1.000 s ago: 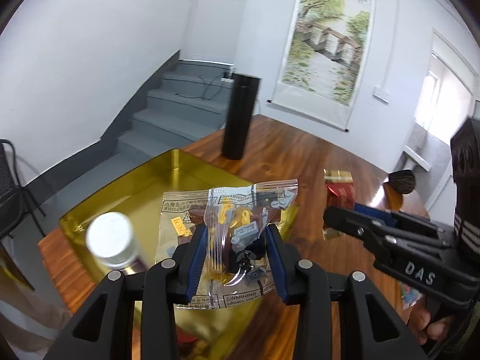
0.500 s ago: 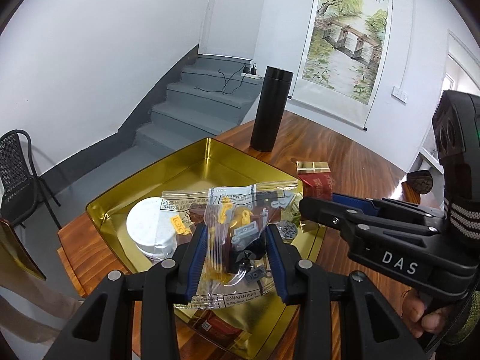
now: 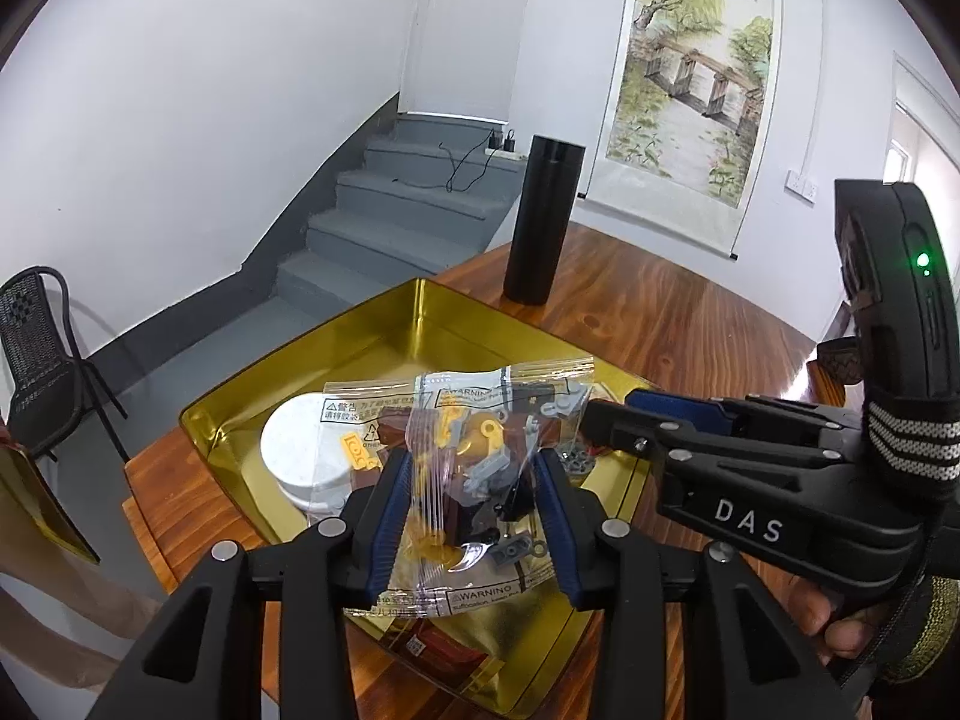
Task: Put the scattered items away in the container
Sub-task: 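Open the right tool to drop the candy while the left tool releases the yellow-block bag, then withdraw both tools from the tray toward the red-and-blue block bag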
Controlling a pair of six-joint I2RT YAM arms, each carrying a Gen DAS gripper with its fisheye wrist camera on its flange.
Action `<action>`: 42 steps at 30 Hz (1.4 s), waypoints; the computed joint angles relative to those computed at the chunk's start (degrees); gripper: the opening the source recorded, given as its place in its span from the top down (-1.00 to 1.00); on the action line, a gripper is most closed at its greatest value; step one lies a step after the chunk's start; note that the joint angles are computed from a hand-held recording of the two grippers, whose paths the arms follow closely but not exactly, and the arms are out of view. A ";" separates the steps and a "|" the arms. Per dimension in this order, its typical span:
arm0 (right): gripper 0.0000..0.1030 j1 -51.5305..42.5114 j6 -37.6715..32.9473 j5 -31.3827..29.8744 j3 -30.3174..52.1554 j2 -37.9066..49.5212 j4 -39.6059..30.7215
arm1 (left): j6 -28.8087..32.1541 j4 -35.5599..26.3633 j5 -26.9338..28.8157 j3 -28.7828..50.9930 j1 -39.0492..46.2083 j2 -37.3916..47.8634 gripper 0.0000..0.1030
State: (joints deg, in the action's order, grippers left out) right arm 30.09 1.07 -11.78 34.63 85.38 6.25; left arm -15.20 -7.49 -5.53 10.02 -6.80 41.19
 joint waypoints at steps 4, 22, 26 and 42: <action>0.49 0.24 -0.14 -0.18 0.24 0.36 0.04 | -0.03 -1.36 0.12 -0.24 1.01 -1.47 0.18; 0.49 0.05 0.68 0.61 -2.58 -2.87 0.56 | -2.03 -2.38 -0.49 -0.82 1.43 -3.79 0.08; 0.49 -0.66 1.30 0.51 -3.67 -3.82 0.73 | -2.47 -2.95 -0.21 -0.92 2.11 -4.33 0.08; 0.49 -19.31 0.88 -4.10 -13.73 -14.48 -2.19 | -5.96 6.48 -7.22 1.92 -18.62 9.87 0.07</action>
State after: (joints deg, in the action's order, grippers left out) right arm 10.78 1.95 -15.88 20.90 70.91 4.06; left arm -21.15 -1.01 -12.75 11.94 -25.42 51.05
